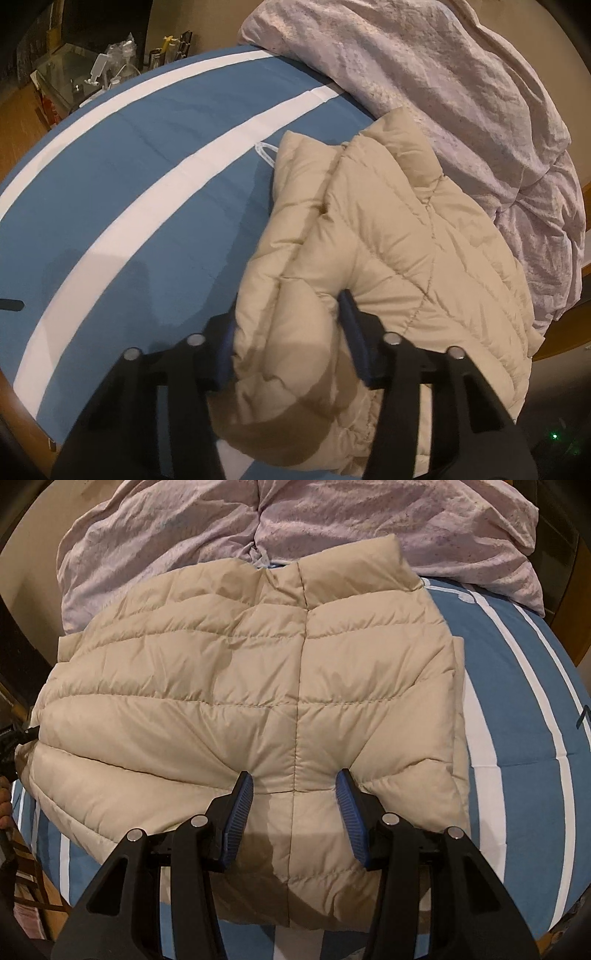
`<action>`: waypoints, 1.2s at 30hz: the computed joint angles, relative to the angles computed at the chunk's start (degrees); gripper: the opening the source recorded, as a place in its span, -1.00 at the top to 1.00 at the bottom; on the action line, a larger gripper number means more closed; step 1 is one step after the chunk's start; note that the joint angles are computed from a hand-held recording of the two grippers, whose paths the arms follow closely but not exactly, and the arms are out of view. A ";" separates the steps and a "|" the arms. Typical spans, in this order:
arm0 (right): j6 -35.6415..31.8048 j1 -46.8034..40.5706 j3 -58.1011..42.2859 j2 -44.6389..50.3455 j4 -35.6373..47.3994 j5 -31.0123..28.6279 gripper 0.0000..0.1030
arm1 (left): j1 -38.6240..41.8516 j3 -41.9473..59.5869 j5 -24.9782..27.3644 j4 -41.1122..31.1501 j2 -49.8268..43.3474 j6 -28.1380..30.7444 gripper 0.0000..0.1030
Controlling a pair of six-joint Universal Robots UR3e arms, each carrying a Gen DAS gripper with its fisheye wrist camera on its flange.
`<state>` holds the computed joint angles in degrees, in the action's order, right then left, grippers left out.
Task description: Fold large clothes
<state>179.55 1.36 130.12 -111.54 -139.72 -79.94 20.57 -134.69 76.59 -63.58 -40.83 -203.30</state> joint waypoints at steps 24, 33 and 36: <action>-0.53 1.68 0.85 1.38 -3.39 -1.74 0.04 | -13.24 14.70 -0.18 9.09 -5.56 -10.74 0.77; 0.18 2.14 1.01 1.73 -4.19 -2.19 0.04 | -31.87 27.51 7.29 20.56 -21.41 -17.37 0.77; 0.60 2.25 0.98 1.95 -4.41 -2.25 0.04 | -38.12 33.08 9.42 23.09 -27.60 -18.17 0.77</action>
